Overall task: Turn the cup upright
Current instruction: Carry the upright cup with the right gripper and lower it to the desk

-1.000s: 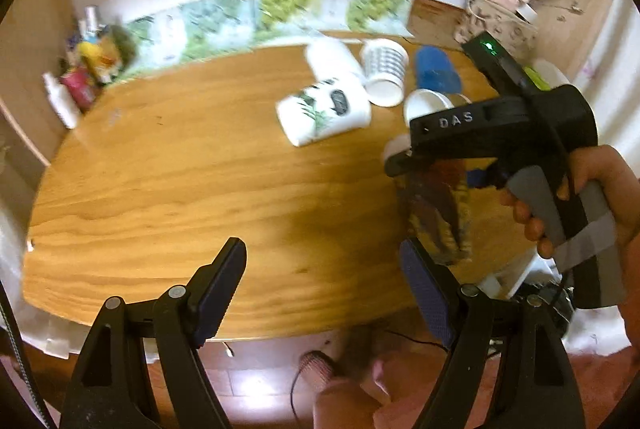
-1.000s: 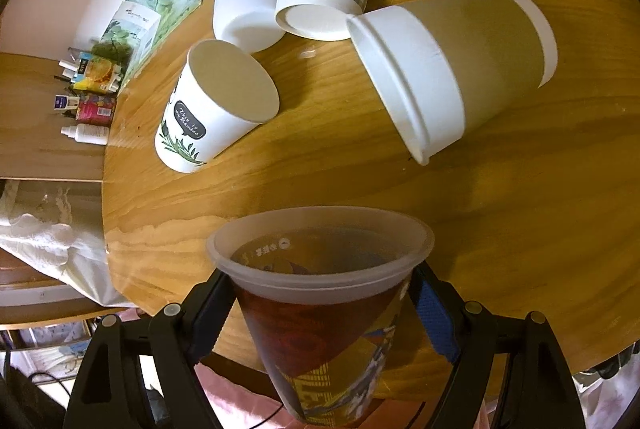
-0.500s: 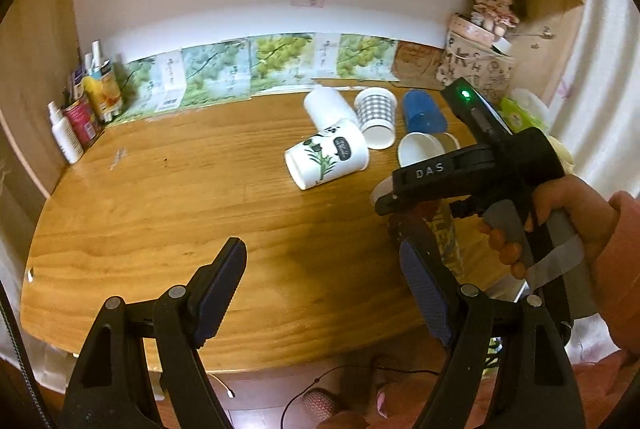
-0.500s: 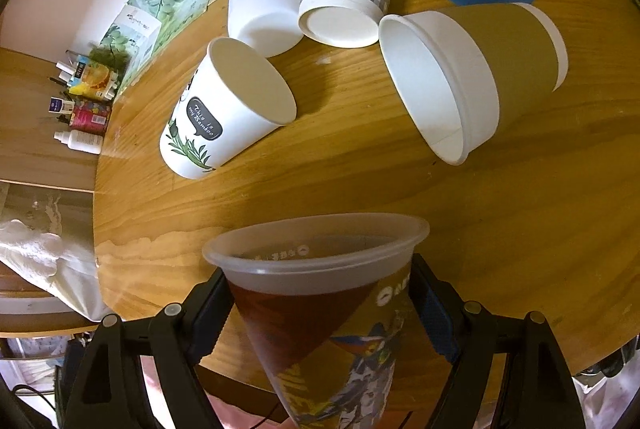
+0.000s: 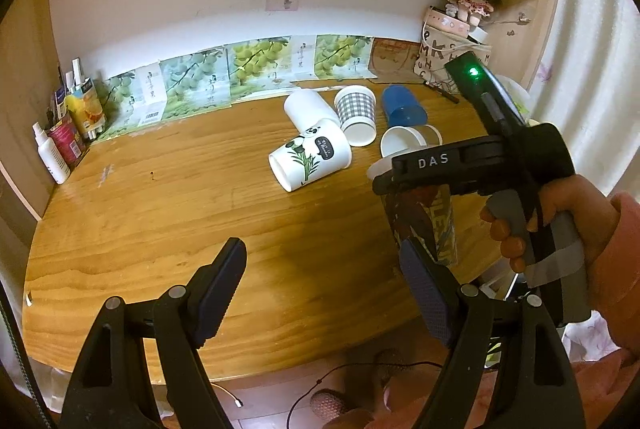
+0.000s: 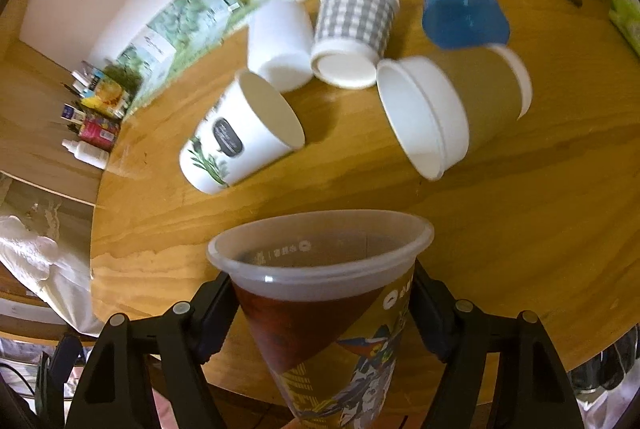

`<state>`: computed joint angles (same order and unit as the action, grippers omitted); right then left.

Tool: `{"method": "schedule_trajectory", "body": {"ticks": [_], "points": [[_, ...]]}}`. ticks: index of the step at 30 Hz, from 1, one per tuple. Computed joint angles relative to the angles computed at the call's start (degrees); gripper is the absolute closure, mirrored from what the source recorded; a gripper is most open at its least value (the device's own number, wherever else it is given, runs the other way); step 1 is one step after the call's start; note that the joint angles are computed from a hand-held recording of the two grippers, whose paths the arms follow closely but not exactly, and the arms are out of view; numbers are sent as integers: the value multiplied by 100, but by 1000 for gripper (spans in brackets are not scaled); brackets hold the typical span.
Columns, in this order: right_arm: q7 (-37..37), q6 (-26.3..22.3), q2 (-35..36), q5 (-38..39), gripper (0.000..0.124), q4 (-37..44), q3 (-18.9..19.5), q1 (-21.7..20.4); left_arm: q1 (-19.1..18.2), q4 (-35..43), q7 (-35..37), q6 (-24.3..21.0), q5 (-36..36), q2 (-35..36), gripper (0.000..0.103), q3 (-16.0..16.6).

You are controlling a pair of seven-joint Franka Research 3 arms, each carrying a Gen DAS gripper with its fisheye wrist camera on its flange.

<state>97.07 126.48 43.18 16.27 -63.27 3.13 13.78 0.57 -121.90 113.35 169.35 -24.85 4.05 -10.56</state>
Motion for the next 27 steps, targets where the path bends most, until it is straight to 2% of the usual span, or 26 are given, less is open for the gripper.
{"method": "schedule_trajectory", "body": {"ticks": [7, 14, 18, 19, 23, 27], "points": [[-384, 1499, -816, -66, 48, -1373, -49, 83, -28, -25, 221, 25, -173, -47, 21, -31], [-629, 3725, -1477, -569, 48, -2837, -293, 444, -104, -125, -93, 142, 242, -158, 21, 87], [-675, 4927, -1584, -639, 48, -3393, -358, 584, -98, -120, 215, -9, 19, -236, 21, 101], [-707, 5290, -1583, -600, 48, -3526, -335, 602, -109, -130, 297, -34, -37, -259, 21, 116], [-1143, 6547, -1538, -360, 48, -3931, 197, 294, -168, -128, 282, -229, 146, -352, 21, 220], [-1391, 7627, -1334, -273, 48, -4106, 311, 341, -193, -73, -3, -486, 570, -395, 21, 308]]}}
